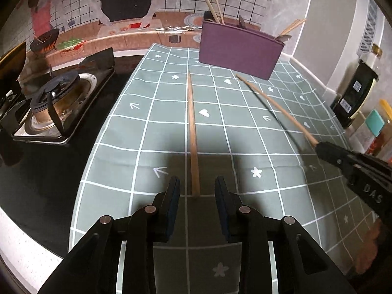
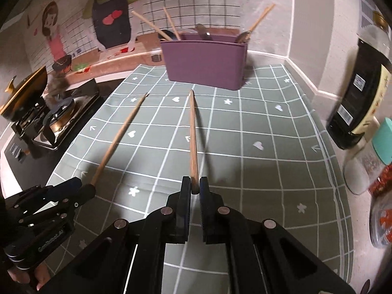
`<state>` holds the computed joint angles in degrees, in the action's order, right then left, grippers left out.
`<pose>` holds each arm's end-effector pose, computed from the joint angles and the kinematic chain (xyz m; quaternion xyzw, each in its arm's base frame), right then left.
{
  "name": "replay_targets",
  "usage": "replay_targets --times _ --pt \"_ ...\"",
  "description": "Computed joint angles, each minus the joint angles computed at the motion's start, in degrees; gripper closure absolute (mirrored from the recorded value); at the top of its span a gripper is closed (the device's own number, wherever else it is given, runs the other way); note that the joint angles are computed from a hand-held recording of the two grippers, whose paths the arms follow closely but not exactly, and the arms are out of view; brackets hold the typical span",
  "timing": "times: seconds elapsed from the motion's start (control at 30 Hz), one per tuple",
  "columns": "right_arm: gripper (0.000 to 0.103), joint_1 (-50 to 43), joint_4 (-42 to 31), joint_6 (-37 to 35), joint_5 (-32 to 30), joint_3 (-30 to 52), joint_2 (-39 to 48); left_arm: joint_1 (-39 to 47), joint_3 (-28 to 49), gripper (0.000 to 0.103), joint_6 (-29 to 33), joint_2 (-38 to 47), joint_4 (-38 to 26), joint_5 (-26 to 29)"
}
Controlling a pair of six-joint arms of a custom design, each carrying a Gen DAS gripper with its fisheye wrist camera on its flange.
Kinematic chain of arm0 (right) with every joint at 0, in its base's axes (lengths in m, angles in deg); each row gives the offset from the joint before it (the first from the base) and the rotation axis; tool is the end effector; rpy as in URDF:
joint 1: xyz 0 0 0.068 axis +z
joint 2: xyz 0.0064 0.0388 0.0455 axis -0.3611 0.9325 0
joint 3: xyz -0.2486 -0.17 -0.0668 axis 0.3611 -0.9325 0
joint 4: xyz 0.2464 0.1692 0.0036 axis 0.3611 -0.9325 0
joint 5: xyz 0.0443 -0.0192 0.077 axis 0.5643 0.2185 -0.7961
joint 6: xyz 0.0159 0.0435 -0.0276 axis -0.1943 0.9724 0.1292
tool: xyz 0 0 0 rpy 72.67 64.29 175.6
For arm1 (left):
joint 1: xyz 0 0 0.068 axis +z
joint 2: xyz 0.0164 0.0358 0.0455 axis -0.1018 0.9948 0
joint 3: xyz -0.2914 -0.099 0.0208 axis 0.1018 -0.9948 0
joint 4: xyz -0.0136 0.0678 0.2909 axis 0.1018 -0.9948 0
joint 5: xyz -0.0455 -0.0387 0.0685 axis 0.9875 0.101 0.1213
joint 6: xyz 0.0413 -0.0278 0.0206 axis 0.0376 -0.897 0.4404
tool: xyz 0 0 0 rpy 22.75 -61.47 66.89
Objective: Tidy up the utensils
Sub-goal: 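Grasp a wooden chopstick with right tool while left tool grasps another, then lift both held chopsticks up and lower them into the holder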
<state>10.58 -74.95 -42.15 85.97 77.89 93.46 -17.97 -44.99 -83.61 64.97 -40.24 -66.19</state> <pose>0.2727 0.1627 0.2481 -0.0814 0.9434 0.0730 0.3132 0.2479 -0.0515 0.2133 -0.0162 0.9486 -0.0488 0.3122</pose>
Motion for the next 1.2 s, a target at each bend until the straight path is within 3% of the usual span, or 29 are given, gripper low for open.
replay_targets --times 0.43,0.77,1.2 --pt "0.097 -1.2 -0.1 0.0 -0.4 -1.2 -1.5 0.0 0.9 0.096 -2.2 2.7 0.3 -1.0" --pt "0.097 -0.5 -1.8 -2.1 2.7 0.8 -3.0 4.2 1.8 0.096 2.4 -6.8 -0.5 -2.0" --pt "0.097 -2.2 -5.6 -8.7 7.6 10.8 -5.5 8.8 17.4 0.096 8.8 -5.1 -3.6 5.5"
